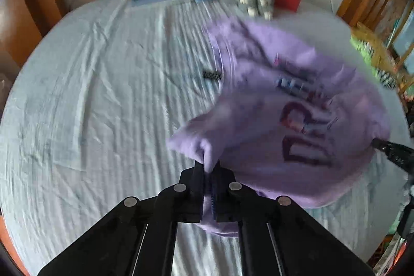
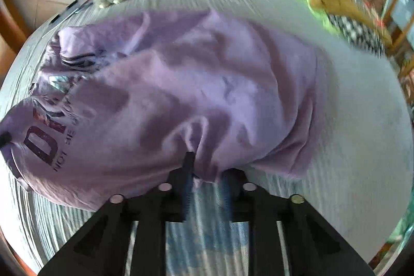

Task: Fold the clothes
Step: 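Grasp the T-shirt with the left gripper while the right gripper grasps another edge, lift and shake, then lay the T-shirt flat and open both grippers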

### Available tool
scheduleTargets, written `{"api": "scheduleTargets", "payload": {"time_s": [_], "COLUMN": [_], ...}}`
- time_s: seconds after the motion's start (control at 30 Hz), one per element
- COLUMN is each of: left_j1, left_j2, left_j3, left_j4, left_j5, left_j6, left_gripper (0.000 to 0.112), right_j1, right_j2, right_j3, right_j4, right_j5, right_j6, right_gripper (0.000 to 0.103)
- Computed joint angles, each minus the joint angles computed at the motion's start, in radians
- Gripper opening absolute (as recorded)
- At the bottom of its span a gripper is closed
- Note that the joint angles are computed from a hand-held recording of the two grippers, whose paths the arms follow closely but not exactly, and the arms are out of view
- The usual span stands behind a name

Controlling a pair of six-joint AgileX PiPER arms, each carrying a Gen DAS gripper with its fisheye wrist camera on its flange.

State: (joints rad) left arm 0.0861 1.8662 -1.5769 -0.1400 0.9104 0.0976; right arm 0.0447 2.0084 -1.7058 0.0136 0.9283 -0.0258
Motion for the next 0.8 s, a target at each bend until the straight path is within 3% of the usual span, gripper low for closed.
{"api": "scheduleTargets", "payload": {"time_s": [0.13,0.4,0.47,0.5,0.53,0.6,0.67,0.73,0.8], "left_j1": [0.061,0.116,0.122,0.124,0.127,0.129,0.113,0.09,0.068], "left_j2": [-0.086,-0.184,-0.177,-0.17,-0.156,-0.122,-0.055,0.08,0.219], "left_j3": [-0.025,0.104,0.095,0.065,0.02,-0.077,-0.192,-0.364,-0.539], "left_j4": [-0.063,-0.025,-0.016,-0.022,-0.044,-0.086,-0.107,-0.112,-0.094], "left_j5": [0.079,0.265,0.28,0.28,0.275,0.265,0.244,0.249,0.286], "left_j6": [0.061,0.202,0.205,0.202,0.202,0.198,0.195,0.171,0.126], "left_gripper": [0.002,0.006,0.011,0.02,0.033,0.048,0.054,0.054,0.054], "right_j1": [-0.017,-0.05,-0.054,-0.061,-0.071,-0.096,-0.113,-0.13,-0.143], "right_j2": [-0.104,-0.245,-0.271,-0.277,-0.278,-0.269,-0.24,-0.168,-0.081], "right_j3": [0.002,0.142,0.204,0.208,0.193,0.129,0.043,-0.065,-0.186], "right_j4": [0.077,0.137,0.105,0.094,0.091,0.099,0.111,0.106,0.096], "right_j5": [0.014,0.278,0.271,0.268,0.267,0.259,0.249,0.232,0.229], "right_j6": [-0.035,-0.173,-0.167,-0.168,-0.171,-0.177,-0.171,-0.158,-0.138], "right_gripper": [0.011,0.014,0.032,0.047,0.056,0.066,0.09,0.097,0.097]}}
